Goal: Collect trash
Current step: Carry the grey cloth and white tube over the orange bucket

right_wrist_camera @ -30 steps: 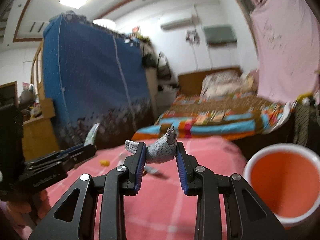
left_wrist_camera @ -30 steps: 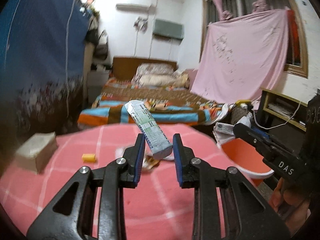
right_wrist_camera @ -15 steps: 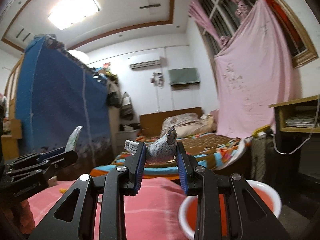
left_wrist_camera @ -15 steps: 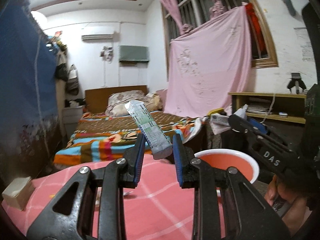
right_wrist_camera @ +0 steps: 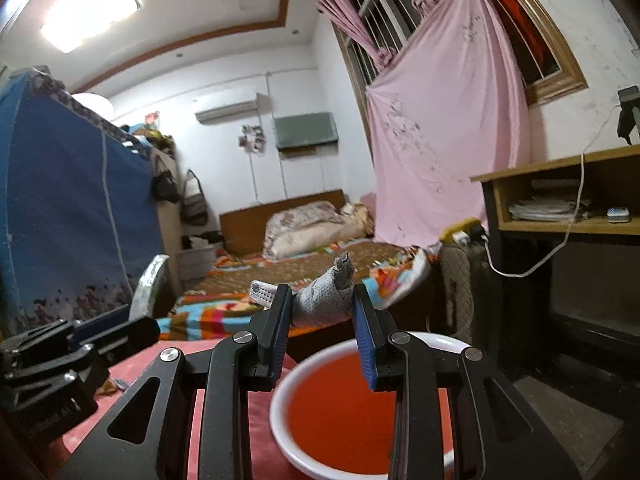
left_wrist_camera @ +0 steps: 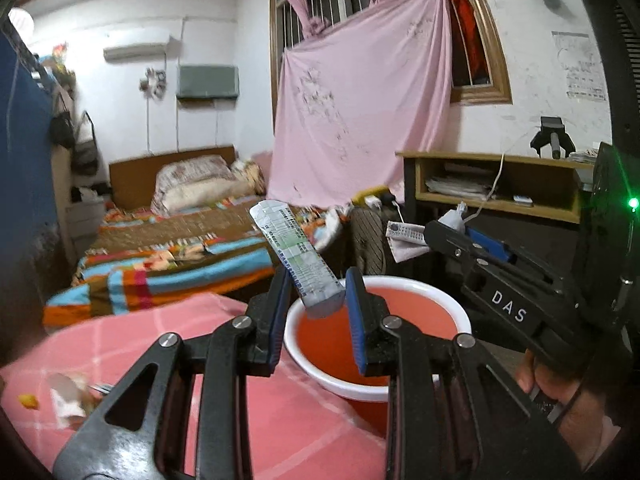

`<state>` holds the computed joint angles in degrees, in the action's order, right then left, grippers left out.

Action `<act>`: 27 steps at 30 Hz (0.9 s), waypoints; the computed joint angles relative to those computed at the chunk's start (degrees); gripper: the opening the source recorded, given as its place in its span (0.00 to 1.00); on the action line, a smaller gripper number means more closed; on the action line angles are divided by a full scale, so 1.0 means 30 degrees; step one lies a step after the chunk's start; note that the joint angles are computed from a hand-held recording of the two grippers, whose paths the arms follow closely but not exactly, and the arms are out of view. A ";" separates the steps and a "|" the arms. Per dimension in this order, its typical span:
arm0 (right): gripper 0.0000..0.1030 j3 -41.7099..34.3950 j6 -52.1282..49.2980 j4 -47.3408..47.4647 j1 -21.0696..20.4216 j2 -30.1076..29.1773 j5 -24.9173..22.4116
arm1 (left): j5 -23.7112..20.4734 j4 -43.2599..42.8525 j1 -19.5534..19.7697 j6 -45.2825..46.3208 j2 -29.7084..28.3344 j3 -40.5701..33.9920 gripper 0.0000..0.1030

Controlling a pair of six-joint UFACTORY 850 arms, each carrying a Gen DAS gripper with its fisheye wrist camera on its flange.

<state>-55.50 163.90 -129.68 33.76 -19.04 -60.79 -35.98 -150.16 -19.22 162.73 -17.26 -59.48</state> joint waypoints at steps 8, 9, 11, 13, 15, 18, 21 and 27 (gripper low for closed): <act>0.28 -0.0337 -0.0351 0.1276 -0.0562 -0.0234 0.2212 | 0.2729 0.4484 -0.0385 -0.5756 -0.1714 -0.2381 0.09; 0.28 -0.0348 -0.0292 0.1288 -0.0642 -0.0242 0.2427 | 0.3048 0.5566 -0.0376 -0.7085 -0.1959 -0.2791 0.09; 0.28 -0.0335 -0.0325 0.1390 -0.0723 -0.0223 0.2746 | 0.3430 0.7003 -0.0467 -0.8778 -0.2313 -0.3308 0.09; 0.28 -0.0336 -0.0433 0.1562 -0.0755 -0.0222 0.2957 | 0.3898 0.8806 -0.0549 -1.0737 -0.2712 -0.3908 0.09; 0.28 -0.0395 -0.0451 0.1672 -0.0867 -0.0251 0.3274 | 0.4253 1.0265 -0.0648 -1.2306 -0.3077 -0.4375 0.10; 0.28 -0.0502 -0.0727 0.2219 -0.0921 -0.0279 0.3745 | 0.4609 1.2765 -0.0753 -1.4990 -0.3588 -0.5052 0.10; 0.28 -0.0557 -0.0767 0.2606 -0.1050 -0.0312 0.4228 | 0.4797 1.5297 -0.0752 -1.7884 -0.4038 -0.5682 0.10; 0.29 -0.0711 -0.0933 0.3129 -0.1268 -0.0428 0.5118 | 0.4939 1.8609 -0.0694 -2.2010 -0.4581 -0.6459 0.10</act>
<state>-57.63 161.11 -120.30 29.96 -20.33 -45.44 -21.16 -94.33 -21.30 96.70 -31.01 -78.86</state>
